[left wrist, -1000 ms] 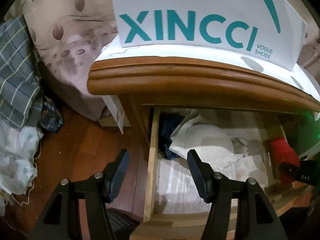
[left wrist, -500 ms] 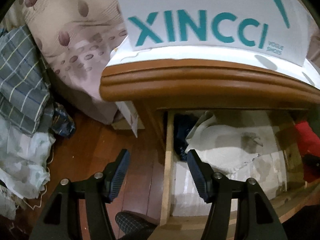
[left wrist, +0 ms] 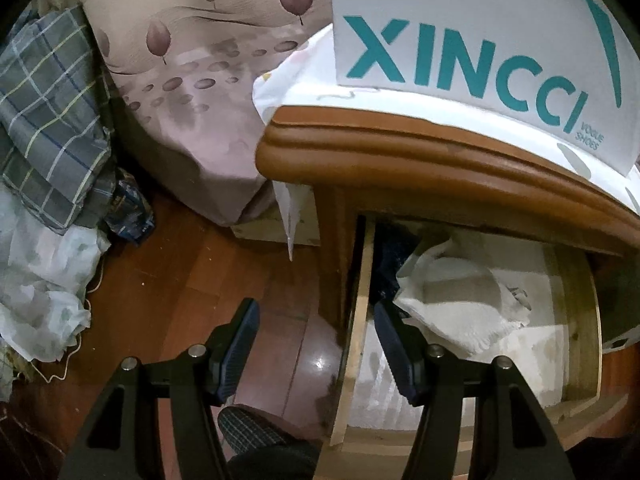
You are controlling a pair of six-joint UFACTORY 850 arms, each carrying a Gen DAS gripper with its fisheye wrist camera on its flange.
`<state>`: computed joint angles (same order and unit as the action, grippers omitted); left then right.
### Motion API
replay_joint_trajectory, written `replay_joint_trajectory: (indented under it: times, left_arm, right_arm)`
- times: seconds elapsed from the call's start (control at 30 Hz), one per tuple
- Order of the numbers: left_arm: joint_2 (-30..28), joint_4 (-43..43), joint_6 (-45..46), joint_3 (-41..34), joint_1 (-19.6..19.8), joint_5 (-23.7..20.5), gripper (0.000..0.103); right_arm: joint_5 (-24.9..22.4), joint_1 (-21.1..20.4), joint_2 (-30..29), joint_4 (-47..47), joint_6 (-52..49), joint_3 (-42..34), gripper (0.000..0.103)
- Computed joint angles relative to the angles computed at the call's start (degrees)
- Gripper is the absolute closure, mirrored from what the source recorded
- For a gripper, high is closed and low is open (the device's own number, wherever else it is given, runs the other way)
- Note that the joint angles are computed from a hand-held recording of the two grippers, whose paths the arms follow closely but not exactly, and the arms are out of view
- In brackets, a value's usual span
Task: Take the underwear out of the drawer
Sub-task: 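Carry the red sock into the white box and open the right gripper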
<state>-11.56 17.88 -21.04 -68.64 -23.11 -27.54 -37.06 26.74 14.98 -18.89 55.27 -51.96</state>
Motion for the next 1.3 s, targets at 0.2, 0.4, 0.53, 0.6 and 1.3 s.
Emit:
replay_joint_trajectory:
  times: [0.2, 0.4, 0.53, 0.6, 1.3]
  left_arm:
    - [0.0, -0.2, 0.3, -0.3, 0.2, -0.3, 0.042]
    - [0.1, 1.9, -1.6, -0.3, 0.4, -0.5, 0.042]
    - [0.0, 1.6, -2.3, -0.5, 0.7, -0.9, 0.042]
    - [-0.1, 1.4, -2.9, -0.6, 1.1, -1.2, 0.042]
    - [-1.0, -3.9, -3.2, -1.8, 4.2, -2.9, 0.042]
  right_arm:
    - [-2.8, 0.6, -0.9, -5.2, 0.3, -7.8, 0.065]
    - [-4.5, -1.0, -6.5, -6.5, -3.7, -18.0, 0.065]
    - [-5.8, -2.8, -11.7, -6.2, -6.8, -25.2, 0.065]
    - [-6.6, -3.6, -14.5, -6.1, -8.6, -28.8, 0.065]
    - [-12.4, -7.5, -36.5, 3.6, -20.7, -47.7, 0.062]
